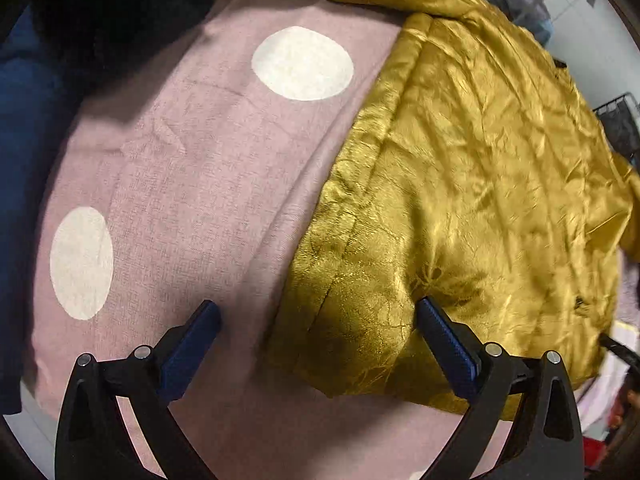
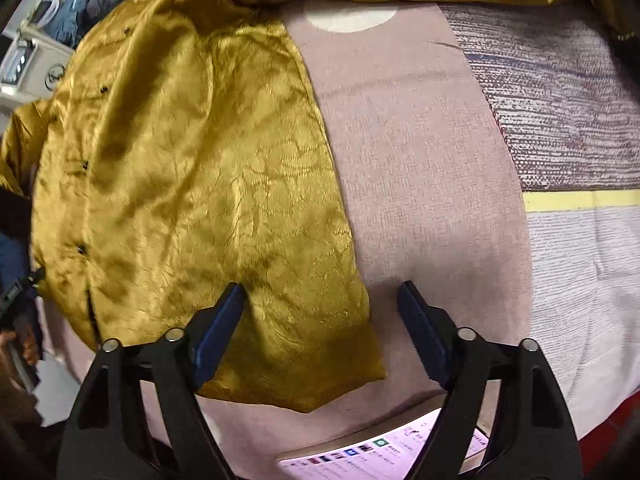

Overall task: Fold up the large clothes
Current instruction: 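Lower the jacket onto the bed cover and spread it flat with both grippers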

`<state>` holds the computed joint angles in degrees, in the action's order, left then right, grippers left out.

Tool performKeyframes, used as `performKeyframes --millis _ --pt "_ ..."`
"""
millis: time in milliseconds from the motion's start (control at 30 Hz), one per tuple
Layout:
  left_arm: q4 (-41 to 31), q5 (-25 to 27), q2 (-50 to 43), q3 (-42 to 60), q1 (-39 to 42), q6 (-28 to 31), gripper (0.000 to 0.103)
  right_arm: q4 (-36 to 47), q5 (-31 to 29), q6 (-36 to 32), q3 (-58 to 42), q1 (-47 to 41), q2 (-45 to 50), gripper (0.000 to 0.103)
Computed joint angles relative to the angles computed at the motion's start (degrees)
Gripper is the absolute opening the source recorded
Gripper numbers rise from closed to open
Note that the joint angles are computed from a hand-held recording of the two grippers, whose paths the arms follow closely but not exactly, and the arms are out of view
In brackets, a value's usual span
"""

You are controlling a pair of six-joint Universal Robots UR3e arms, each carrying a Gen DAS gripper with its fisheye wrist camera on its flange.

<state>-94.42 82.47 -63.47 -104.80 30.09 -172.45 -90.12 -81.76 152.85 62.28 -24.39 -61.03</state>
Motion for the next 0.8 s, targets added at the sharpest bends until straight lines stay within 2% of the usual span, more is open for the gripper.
performKeyframes --millis 33,67,100,133,167,200,267,433,467,500,633,700,733,767,800 --pt "0.35 0.61 -0.04 0.13 -1.54 -1.07 0.086 -0.27 0.59 -0.3 1.42 0.1 -1.09 0.048" --pt "-0.13 0.5 -0.2 1.14 -2.57 -1.87 0.071 0.02 1.65 -0.56 2.88 0.04 -2.39 0.028" --pt "-1.6 -0.34 -0.64 2.94 -3.36 -2.25 0.056 0.88 3.07 -1.07 3.79 -0.17 -3.64 0.021" --pt "-2.78 -0.25 -1.23 4.62 -4.22 -2.36 0.05 0.61 3.68 -1.48 5.49 -0.18 -5.38 0.016" --pt "-4.58 -0.06 -2.11 7.05 -5.23 -2.12 0.034 -0.3 3.8 -1.92 8.56 -0.21 -8.13 0.013" --pt "-6.99 -2.01 -2.57 8.92 -4.76 -0.98 0.017 0.55 4.44 -2.52 9.23 -0.47 -9.59 0.012" --pt "-12.1 -4.69 -2.09 13.03 -2.95 1.26 0.016 4.49 5.98 -3.91 8.1 -1.61 -11.49 0.01" --pt "-21.66 -5.34 -2.94 22.57 0.49 7.16 0.015 17.37 6.3 -9.77 1.49 -4.57 -14.91 0.009" --pt "-22.53 -4.99 -4.66 23.77 0.78 7.42 0.015 18.93 5.96 -10.09 -2.0 -4.51 -12.8 0.009" --pt "-20.64 -4.13 -6.05 22.67 -1.33 5.27 0.015 20.39 4.67 -10.45 -3.09 -4.39 -12.18 0.009" --pt "-18.9 0.27 -8.94 18.62 -2.63 2.95 0.018 19.02 0.55 -6.22 -0.6 -2.59 -10.27 0.01" --pt "-15.77 0.7 -11.18 17.42 -4.28 -0.14 0.029 18.2 -0.3 -2.98 -1.39 -1.44 -8.47 0.015" --pt "-14.17 1.66 -12.01 17.35 -5.4 -1.43 0.036 18.78 -1.19 -2.84 -2.5 -1.97 -8.51 0.026" --pt "-12.52 4.05 -13.5 17.99 -7.45 -3.17 0.054 18.35 -2.02 -2.03 -3.39 -1.46 -8.01 0.039" --pt "-11.37 6.69 -14.82 18.82 -8.96 -4.44 0.068 17.43 -2.63 -1.62 -4.13 -0.71 -7.81 0.045"
